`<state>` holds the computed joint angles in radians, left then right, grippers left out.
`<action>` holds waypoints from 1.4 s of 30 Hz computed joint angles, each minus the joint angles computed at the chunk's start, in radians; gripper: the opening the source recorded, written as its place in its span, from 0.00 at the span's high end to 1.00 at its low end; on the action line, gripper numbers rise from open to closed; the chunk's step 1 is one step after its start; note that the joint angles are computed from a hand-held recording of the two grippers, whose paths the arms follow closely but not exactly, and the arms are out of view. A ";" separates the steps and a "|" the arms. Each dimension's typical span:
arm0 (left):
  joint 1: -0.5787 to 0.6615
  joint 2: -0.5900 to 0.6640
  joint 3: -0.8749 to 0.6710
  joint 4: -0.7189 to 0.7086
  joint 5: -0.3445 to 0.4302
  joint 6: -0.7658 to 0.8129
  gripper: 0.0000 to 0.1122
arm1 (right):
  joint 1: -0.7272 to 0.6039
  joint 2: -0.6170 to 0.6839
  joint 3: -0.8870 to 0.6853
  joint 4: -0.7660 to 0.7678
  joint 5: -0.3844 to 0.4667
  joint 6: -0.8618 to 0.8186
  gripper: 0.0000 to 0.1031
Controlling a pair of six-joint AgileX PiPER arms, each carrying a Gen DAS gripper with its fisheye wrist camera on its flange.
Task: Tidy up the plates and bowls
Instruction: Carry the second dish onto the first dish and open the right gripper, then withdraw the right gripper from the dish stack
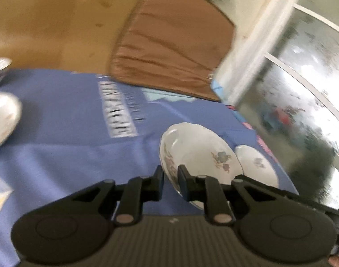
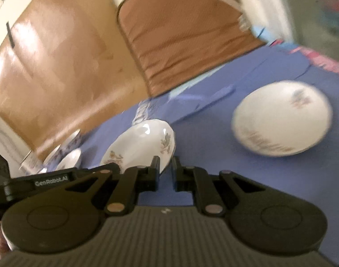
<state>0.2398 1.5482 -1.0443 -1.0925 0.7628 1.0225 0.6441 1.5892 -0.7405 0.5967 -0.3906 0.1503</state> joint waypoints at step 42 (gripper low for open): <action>-0.330 0.006 -0.031 0.481 -0.391 -0.390 0.82 | 0.049 -0.029 0.140 0.405 -0.385 -0.427 0.58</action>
